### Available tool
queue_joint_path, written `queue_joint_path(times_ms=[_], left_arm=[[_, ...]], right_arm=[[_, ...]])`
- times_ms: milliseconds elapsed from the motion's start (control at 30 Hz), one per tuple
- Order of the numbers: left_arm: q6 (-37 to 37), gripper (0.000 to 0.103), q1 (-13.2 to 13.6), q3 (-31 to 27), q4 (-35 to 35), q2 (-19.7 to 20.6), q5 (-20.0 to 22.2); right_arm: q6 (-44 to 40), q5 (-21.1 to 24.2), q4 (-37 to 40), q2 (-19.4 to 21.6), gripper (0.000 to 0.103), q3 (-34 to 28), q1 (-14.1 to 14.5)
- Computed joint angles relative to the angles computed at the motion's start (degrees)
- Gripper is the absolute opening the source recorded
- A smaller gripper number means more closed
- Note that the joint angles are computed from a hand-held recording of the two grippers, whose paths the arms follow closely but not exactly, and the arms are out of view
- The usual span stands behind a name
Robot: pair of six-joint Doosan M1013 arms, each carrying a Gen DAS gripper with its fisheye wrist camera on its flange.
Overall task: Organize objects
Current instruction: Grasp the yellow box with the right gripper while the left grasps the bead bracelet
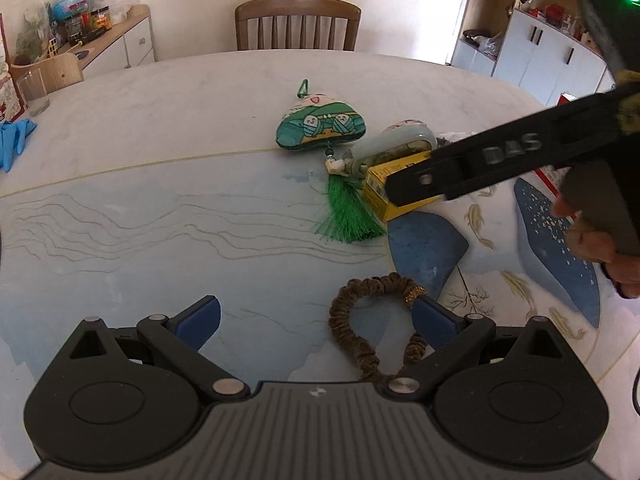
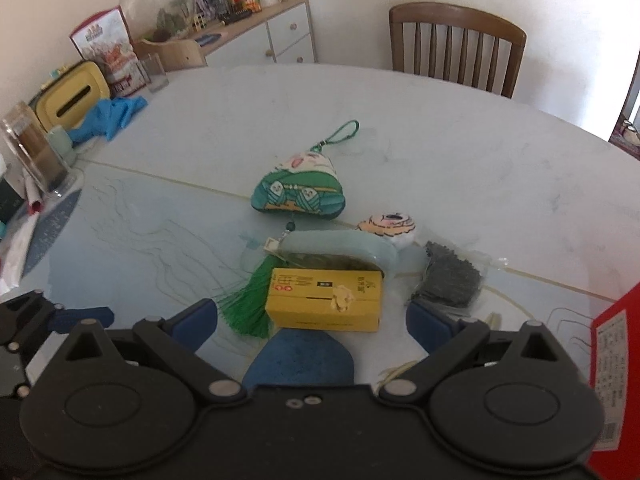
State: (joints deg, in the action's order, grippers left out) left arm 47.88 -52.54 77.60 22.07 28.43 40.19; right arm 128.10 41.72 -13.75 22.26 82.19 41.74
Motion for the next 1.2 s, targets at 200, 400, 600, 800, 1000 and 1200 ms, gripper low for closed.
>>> queue_joint_path(times_ms=[200, 400, 600, 800, 1000, 1200], left_arm=[[1.78, 0.095, -0.2, 0.03, -1.16, 0.28, -0.58], [4.66, 0.071, -0.35, -0.03, -1.9, 0.58, -1.23], [7.16, 0.041, -0.37, -0.57, -3.22, 0.73, -1.28], [9.1, 0.018, -0.66, -1.44, -3.48, 1.13, -0.11], [9.35, 0.009, -0.56, -1.35, -4.1, 1.01, 0.01], [7.66, 0.009, -0.38, -1.25, -5.61, 0.65, 0.66]], right_arm=[[-1.51, 1.88, 0.43, 1.55, 0.097, -1.41, 0.07], [-1.12, 3.29, -0.22, 2.42, 0.095, -2.37, 0.07], [-1.7, 4.26, -0.69, 2.86, 0.091, -2.86, 0.34], [-1.26, 7.97, -2.24, 3.93, 0.081, -4.43, 0.88], [-0.49, 9.07, -3.03, 4.01, 0.069, -4.51, 0.97], [0.64, 7.61, -2.77, 2.72, 0.068, -2.85, 1.07]])
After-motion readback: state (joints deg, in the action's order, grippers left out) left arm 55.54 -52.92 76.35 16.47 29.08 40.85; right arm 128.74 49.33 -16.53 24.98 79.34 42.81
